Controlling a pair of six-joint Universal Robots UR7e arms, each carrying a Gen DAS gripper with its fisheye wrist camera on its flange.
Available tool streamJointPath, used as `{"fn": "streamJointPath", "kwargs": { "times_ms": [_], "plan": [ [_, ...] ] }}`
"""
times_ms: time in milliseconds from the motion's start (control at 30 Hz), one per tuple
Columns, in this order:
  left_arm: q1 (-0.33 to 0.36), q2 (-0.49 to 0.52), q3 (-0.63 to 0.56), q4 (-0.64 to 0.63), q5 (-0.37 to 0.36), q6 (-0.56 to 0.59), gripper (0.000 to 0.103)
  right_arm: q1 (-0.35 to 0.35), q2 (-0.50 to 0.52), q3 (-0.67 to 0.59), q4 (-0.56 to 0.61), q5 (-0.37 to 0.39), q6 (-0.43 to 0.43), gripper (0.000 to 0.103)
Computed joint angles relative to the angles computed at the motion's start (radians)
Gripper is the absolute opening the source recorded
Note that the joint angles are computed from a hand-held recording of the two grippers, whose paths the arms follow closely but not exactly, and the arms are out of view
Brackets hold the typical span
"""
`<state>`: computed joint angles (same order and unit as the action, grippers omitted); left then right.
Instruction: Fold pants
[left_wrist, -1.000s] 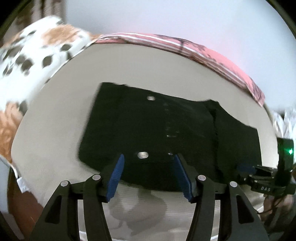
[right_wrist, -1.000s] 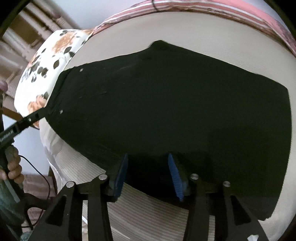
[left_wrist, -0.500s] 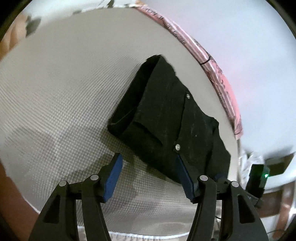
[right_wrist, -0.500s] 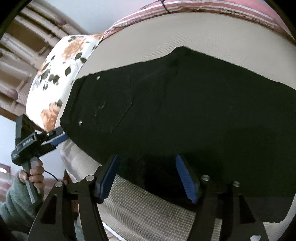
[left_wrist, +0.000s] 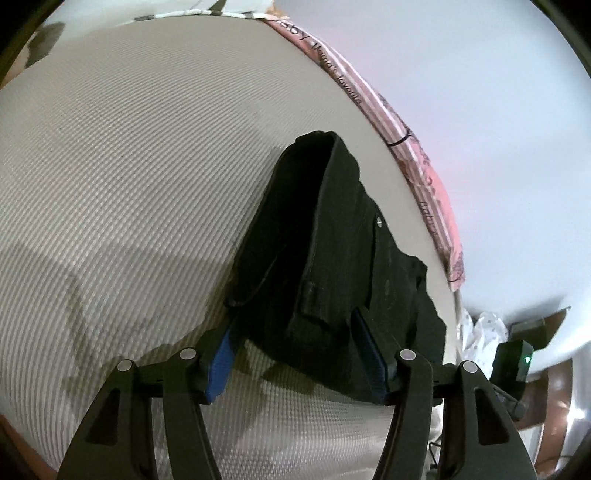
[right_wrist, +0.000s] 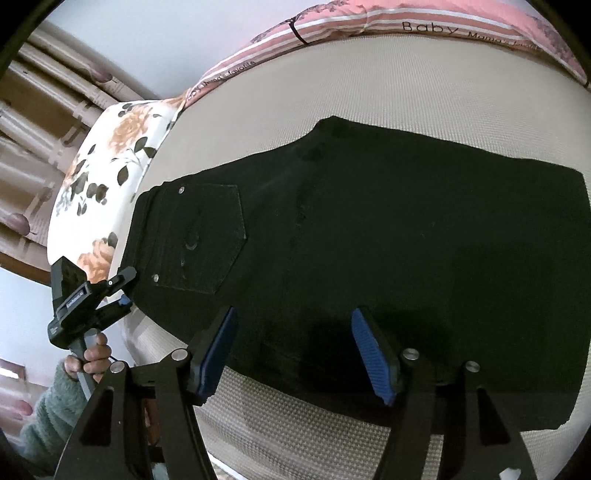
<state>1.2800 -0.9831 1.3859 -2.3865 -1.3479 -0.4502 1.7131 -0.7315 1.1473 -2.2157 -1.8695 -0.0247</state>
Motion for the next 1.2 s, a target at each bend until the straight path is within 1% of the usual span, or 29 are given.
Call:
{"fn": "streamJointPath", "kwargs": {
  "times_ms": [100,200,367,467,500,533,567,600,633,700,767,900,1067,1200],
  "plan": [
    [0.02,0.018,-0.027,-0.009,-0.048,0.024,0.061,0.006,0.011,-0.011,0.009,-0.009,0.009,0.062],
    [0.033,0.047,-0.075,0.011,-0.074,0.054,0.061,0.008,0.017,-0.015,0.014,-0.02,0.017,0.062],
    [0.041,0.115,-0.199,0.106,-0.086,0.112,0.061,0.012,0.02,-0.02,0.01,-0.031,0.022,0.062],
    [0.037,0.139,-0.242,0.146,-0.076,0.148,0.061,0.01,0.012,-0.012,-0.008,-0.033,0.025,0.062],
    [0.035,0.147,-0.255,0.158,-0.076,0.162,0.059,0.009,0.009,-0.009,-0.015,-0.037,0.028,0.062],
    [0.033,0.156,-0.267,0.17,-0.07,0.172,0.055,0.007,0.008,-0.009,-0.018,-0.038,0.032,0.062],
    [0.032,0.166,-0.283,0.193,-0.063,0.175,0.044,0.005,0.005,-0.007,-0.021,-0.037,0.038,0.062],
    [0.033,0.173,-0.294,0.205,-0.063,0.17,0.039,0.003,0.003,-0.005,-0.025,-0.037,0.045,0.062],
    [0.035,0.176,-0.298,0.205,-0.068,0.159,0.037,0.001,-0.001,-0.002,-0.031,-0.038,0.05,0.062],
    [0.035,0.176,-0.3,0.205,-0.074,0.14,0.029,-0.003,-0.007,0.001,-0.04,-0.033,0.054,0.062],
    [0.027,0.173,-0.297,0.203,-0.057,0.138,0.025,-0.008,-0.013,0.006,-0.051,-0.028,0.055,0.062],
    [-0.004,0.165,-0.295,0.206,-0.012,0.14,0.02,-0.019,-0.031,0.02,-0.075,-0.016,0.062,0.062],
    [-0.035,0.146,-0.278,0.159,-0.047,0.11,0.018,-0.031,-0.058,0.043,-0.108,-0.002,0.075,0.062],
    [-0.085,0.163,-0.302,0.156,-0.041,0.111,0.018,-0.046,-0.087,0.064,-0.138,0.02,0.08,0.062]
  ]
}}
